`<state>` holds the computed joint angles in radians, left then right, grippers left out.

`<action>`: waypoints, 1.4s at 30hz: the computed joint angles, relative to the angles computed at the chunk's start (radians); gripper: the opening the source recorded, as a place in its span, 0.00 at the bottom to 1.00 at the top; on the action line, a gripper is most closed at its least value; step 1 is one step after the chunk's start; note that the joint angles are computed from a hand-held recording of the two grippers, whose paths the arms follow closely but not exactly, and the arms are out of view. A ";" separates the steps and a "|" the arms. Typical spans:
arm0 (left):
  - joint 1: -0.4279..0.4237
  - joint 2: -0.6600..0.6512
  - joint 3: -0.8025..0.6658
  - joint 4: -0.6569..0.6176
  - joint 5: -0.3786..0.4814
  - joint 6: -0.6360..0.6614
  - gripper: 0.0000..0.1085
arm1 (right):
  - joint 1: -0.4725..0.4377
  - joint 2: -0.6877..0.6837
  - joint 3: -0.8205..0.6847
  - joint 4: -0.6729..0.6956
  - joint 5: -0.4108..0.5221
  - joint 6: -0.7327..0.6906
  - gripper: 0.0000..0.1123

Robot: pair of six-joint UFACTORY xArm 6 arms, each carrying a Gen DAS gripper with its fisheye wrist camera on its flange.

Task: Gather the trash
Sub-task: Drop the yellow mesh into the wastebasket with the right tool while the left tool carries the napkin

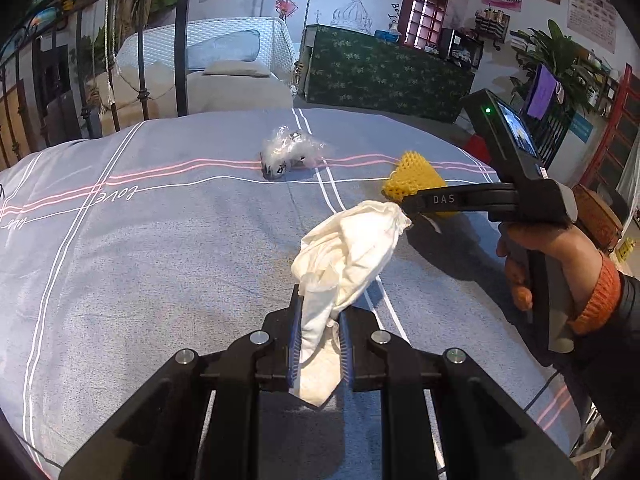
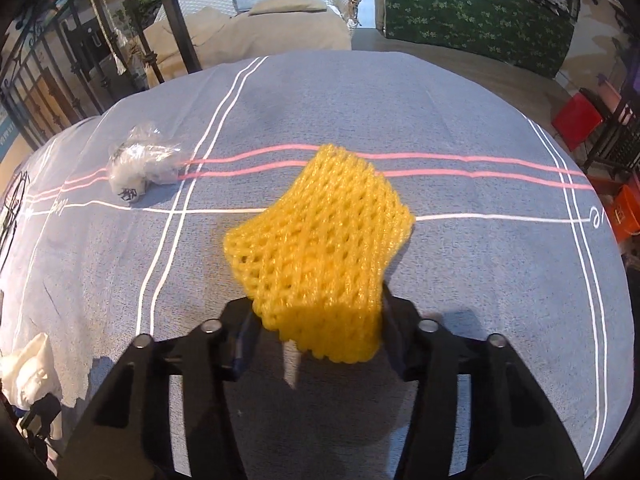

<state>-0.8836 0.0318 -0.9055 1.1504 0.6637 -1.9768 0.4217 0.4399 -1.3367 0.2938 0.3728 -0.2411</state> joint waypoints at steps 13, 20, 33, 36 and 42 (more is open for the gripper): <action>-0.001 0.006 -0.010 0.003 -0.022 -0.001 0.15 | -0.005 -0.109 0.141 0.176 -0.093 -0.193 0.20; 0.005 0.027 -0.036 0.011 -0.042 0.022 0.15 | -0.021 -0.191 0.224 0.418 -0.106 -0.408 0.20; -0.023 0.203 -0.260 -0.025 -0.073 0.153 0.15 | -0.111 -0.384 0.439 0.882 -0.263 -0.832 0.20; -0.033 0.284 -0.363 -0.036 -0.107 0.194 0.15 | -0.177 -0.443 0.500 0.993 -0.306 -0.936 0.20; -0.056 0.442 -0.577 -0.099 -0.168 0.328 0.15 | -0.330 -0.456 0.564 0.874 -0.354 -0.845 0.20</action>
